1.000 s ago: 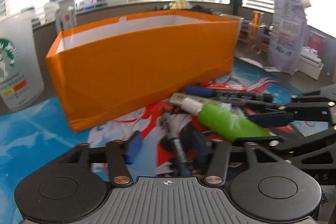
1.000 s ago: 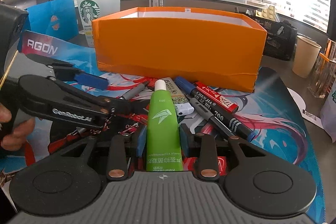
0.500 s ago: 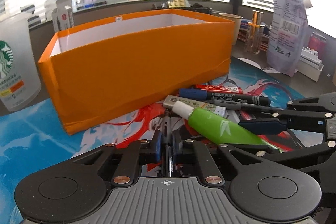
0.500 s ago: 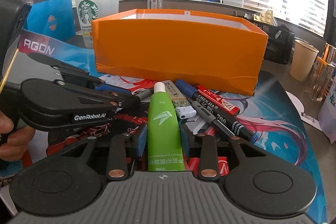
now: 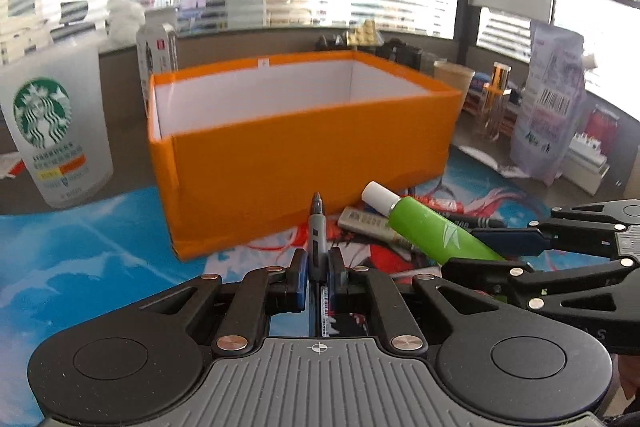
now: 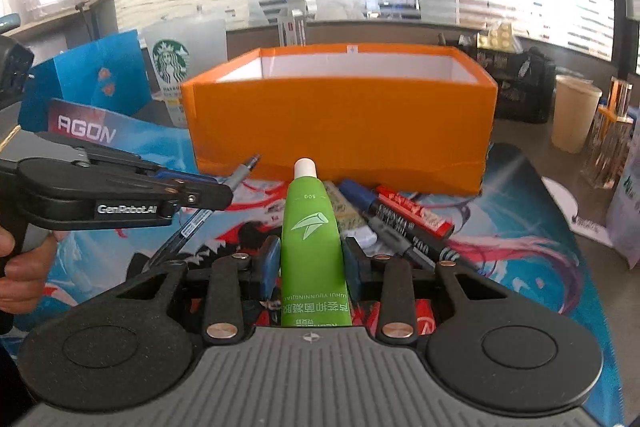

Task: Organize rigid objects
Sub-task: 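Lift the marker with the left tool while the right tool lifts the green tube toward the box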

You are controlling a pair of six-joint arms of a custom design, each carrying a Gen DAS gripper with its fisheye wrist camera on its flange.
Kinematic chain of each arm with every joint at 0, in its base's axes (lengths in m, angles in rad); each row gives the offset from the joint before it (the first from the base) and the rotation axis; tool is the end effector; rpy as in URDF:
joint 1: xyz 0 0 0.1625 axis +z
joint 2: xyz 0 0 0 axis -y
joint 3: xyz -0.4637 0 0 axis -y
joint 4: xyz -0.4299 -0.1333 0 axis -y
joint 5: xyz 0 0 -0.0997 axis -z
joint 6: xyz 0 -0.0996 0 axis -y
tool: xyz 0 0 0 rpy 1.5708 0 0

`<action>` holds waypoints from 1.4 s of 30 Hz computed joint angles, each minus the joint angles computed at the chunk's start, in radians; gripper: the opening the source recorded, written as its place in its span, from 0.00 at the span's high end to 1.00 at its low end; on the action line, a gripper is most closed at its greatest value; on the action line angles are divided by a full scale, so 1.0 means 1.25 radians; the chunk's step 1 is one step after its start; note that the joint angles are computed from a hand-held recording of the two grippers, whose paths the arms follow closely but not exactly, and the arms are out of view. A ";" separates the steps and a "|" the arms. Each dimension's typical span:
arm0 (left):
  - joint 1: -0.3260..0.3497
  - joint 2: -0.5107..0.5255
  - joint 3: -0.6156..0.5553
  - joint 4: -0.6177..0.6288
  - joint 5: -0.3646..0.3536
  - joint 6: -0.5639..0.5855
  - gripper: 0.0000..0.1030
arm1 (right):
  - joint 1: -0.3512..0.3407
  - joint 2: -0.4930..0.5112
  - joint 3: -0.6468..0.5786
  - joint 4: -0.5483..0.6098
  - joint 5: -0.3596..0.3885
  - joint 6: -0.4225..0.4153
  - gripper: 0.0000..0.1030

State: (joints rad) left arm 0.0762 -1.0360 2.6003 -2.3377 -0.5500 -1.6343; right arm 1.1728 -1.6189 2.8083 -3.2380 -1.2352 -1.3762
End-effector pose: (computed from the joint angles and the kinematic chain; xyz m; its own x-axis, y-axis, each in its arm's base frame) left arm -0.2541 -0.2382 0.0239 -0.7312 -0.0891 -0.6763 0.5231 0.5631 -0.6398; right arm 0.0487 -0.3128 0.1890 -0.5173 -0.7594 0.3946 -0.8450 0.3804 -0.3759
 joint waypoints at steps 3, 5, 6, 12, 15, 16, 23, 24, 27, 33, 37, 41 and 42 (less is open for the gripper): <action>-0.007 -0.037 -0.004 0.044 0.013 -0.016 0.92 | 0.012 -0.025 -0.004 0.024 0.012 0.007 0.70; -0.007 -0.055 -0.017 0.107 0.024 -0.045 0.92 | 0.021 -0.036 -0.006 0.031 0.020 0.007 0.70; -0.007 -0.061 -0.023 0.130 0.028 -0.055 0.92 | 0.023 -0.043 -0.006 0.036 0.026 0.007 0.70; -0.007 -0.074 -0.045 0.217 0.044 -0.104 0.92 | 0.045 -0.061 -0.013 0.054 0.044 0.013 0.70; 0.001 -0.070 -0.047 0.205 0.047 -0.099 0.92 | 0.050 -0.058 -0.014 0.051 0.044 0.013 0.70; 0.002 -0.070 -0.046 0.199 0.047 -0.096 0.92 | 0.050 -0.057 -0.013 0.048 0.045 0.013 0.70; 0.011 -0.079 -0.050 0.202 0.065 -0.079 0.92 | 0.066 -0.038 -0.021 0.018 0.047 0.024 0.70; 0.014 -0.081 -0.053 0.205 0.069 -0.075 0.92 | 0.070 -0.035 -0.024 0.013 0.048 0.028 0.70; 0.022 -0.089 -0.056 0.210 0.084 -0.065 0.92 | 0.081 -0.017 -0.032 -0.007 0.046 0.040 0.70; 0.036 -0.101 -0.054 0.186 0.104 -0.037 0.92 | 0.094 0.003 -0.043 -0.028 0.049 0.054 0.70; 0.042 -0.111 -0.053 0.169 0.118 -0.016 0.92 | 0.107 0.014 -0.054 -0.041 0.051 0.073 0.70; 0.046 -0.127 -0.059 0.186 0.139 -0.016 0.92 | 0.122 0.026 -0.065 -0.061 0.054 0.093 0.70; 0.047 -0.131 -0.062 0.199 0.145 -0.020 0.92 | 0.125 0.028 -0.068 -0.064 0.055 0.096 0.70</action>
State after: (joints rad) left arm 0.1343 -1.2003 2.5228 -2.0894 -0.3689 -1.6592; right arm 1.3290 -1.5841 2.7236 -3.3181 -1.1665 -1.2563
